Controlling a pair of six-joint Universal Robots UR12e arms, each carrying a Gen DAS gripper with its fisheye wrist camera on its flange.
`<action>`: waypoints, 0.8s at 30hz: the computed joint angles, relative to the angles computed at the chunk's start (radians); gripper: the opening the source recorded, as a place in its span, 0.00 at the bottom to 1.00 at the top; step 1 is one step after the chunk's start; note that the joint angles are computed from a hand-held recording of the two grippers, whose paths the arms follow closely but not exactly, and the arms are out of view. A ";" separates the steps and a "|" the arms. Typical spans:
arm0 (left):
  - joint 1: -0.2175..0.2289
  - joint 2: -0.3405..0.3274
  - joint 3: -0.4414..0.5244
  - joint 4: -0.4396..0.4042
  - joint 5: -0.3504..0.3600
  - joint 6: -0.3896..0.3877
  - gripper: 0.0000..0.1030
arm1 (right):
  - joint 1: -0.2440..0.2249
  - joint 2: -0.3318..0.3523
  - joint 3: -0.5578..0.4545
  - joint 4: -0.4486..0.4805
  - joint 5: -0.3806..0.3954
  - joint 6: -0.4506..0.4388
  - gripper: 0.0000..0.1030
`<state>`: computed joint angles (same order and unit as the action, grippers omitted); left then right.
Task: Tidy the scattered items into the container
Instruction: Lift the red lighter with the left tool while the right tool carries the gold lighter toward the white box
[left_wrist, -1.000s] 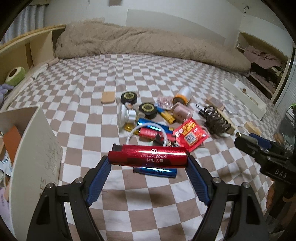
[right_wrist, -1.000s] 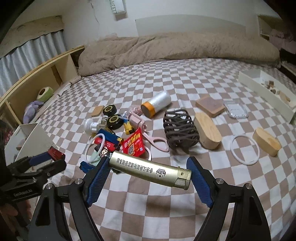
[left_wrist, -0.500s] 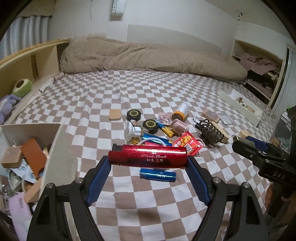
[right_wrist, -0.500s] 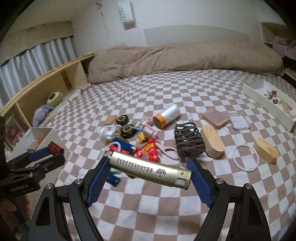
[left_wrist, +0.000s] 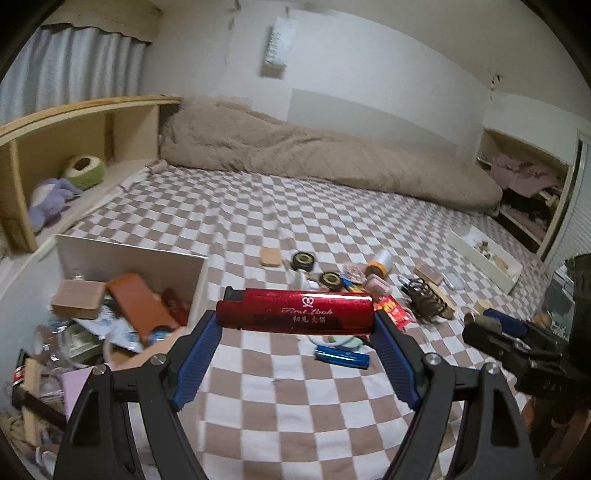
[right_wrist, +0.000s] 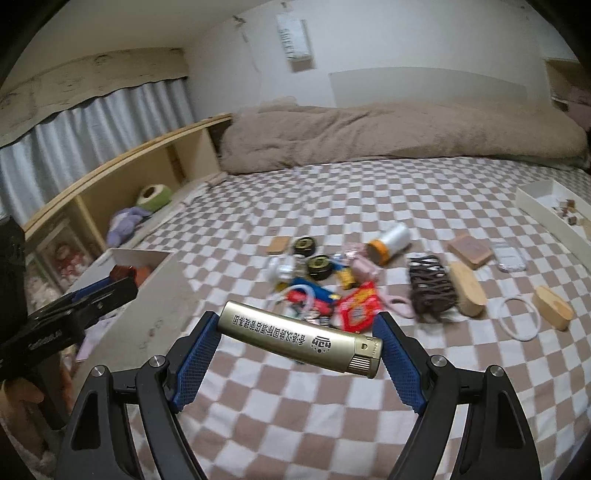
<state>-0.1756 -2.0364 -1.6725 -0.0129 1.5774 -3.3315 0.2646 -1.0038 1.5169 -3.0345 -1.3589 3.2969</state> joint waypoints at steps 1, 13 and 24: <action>0.004 0.007 -0.012 0.011 0.002 -0.008 0.79 | 0.007 0.000 -0.002 -0.001 0.003 -0.011 0.82; 0.062 0.065 -0.085 0.005 -0.007 0.000 0.80 | 0.060 0.014 -0.039 -0.004 0.040 -0.056 0.82; 0.127 0.115 -0.126 -0.029 0.028 0.014 0.80 | 0.107 0.044 -0.108 0.004 0.070 -0.083 0.82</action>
<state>-0.0488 -1.9216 -1.7989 -0.0417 1.6055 -3.3178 0.3717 -0.9601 1.4088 -3.0301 -1.2890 3.2141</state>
